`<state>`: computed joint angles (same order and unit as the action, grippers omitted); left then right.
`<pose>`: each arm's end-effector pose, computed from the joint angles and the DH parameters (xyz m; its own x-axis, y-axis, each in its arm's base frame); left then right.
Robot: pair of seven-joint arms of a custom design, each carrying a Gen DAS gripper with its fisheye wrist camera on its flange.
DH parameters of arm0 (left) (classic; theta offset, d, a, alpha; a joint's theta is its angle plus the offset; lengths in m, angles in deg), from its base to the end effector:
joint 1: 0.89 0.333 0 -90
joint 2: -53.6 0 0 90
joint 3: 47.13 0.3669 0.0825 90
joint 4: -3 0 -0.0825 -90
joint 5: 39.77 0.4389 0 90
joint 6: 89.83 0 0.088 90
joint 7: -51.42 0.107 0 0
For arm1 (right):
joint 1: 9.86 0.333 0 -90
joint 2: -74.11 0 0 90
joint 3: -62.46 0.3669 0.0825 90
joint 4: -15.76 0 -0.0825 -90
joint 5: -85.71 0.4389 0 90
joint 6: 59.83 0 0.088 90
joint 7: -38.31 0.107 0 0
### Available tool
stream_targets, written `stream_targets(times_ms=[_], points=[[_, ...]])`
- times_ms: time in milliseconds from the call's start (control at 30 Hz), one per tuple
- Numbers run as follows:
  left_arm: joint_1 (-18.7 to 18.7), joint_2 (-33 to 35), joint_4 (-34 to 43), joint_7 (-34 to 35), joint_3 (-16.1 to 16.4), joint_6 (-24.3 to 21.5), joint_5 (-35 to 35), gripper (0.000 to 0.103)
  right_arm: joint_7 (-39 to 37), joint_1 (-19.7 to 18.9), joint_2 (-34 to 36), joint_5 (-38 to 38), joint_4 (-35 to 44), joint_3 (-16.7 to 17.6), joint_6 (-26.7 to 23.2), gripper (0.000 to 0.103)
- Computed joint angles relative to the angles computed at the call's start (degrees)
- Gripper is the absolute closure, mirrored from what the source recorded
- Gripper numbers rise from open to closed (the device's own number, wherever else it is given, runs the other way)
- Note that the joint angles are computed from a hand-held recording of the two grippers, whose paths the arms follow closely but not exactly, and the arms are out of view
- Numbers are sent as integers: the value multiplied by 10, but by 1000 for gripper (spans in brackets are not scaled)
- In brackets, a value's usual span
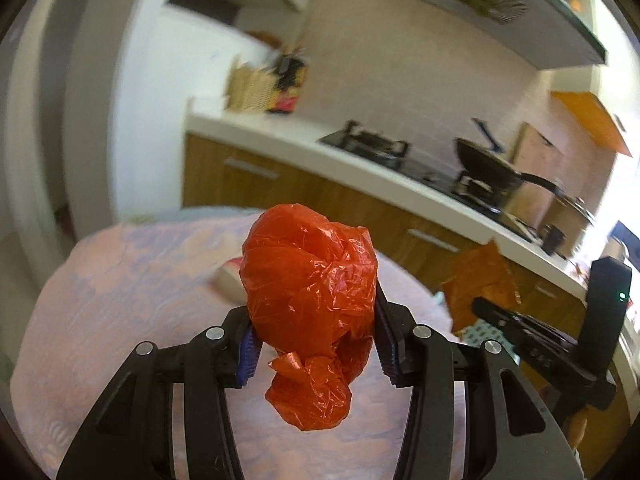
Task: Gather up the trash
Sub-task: 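Grasp the red plastic bag with the left tool while the right tool grasps the orange snack bag, then carry the red bag and snack bag to the blue basket and release both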
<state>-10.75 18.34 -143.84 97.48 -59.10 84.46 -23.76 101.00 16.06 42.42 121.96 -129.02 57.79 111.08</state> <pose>0.3876 -0.1972 0.6129 -0.0860 -0.9513 0.2961 -0.5004 -0.2157 -0.8385 0.4334 0.1179 0.5947 0.3681 -0.9040 -0.2176 -0.5461 -0.0208 -0.8375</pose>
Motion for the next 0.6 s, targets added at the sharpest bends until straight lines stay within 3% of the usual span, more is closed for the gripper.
stream_targets(times_ms=[167,333,533,600], points=[[-18,52,62,18,-22,5,13,58,21,-64,-25,-38,-7,13,14,99],[-27,129,141,34,-53,1,38,58,35,-91,-36,-42,-4,-25,9,99],[-110,256,253,112,-29,-23,-7,58,54,-144,-3,-35,9,-65,-31,98],[-120,298,291,133,-33,-40,-23,58,52,-155,17,-24,18,-81,-57,98]])
